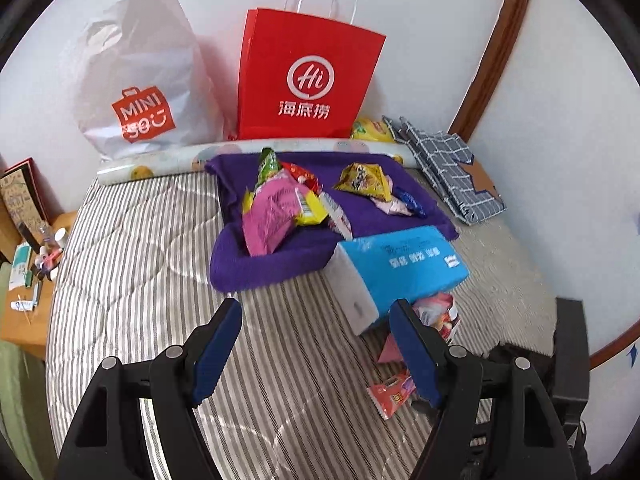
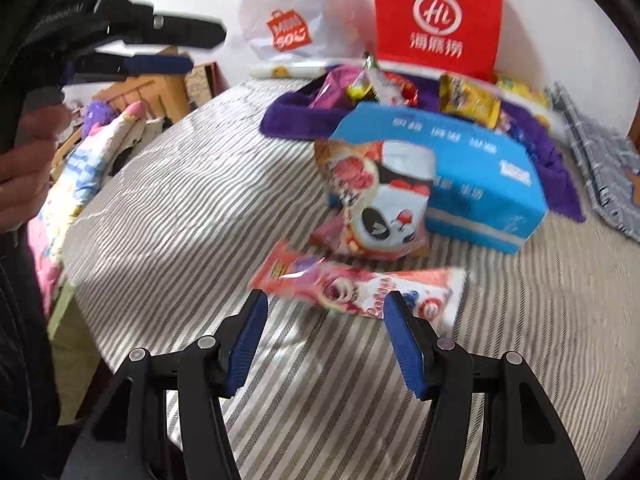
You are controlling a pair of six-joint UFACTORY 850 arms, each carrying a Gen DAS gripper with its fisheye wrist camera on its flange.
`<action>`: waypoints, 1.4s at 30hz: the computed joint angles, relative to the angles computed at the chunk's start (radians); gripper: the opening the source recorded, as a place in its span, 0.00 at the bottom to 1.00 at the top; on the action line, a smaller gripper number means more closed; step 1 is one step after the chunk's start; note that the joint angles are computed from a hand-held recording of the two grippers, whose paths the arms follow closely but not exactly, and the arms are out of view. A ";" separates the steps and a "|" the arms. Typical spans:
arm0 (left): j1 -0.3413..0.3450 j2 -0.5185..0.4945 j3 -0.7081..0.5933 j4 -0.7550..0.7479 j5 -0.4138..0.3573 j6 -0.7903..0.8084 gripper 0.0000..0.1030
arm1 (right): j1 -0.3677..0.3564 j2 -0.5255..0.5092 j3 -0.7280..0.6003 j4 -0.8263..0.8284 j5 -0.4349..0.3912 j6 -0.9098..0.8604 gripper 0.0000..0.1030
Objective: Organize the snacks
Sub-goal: 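Grasp the pink ice-cream stick packet with the right tool, then grasp the panda-print snack bag with the left tool while the right tool holds the stick packet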
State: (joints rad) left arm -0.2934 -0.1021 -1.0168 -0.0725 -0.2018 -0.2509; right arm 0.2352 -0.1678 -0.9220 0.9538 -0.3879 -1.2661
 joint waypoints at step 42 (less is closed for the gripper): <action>-0.051 -0.017 0.044 -0.081 0.019 0.059 0.72 | -0.068 0.028 0.091 0.232 0.019 -0.339 0.23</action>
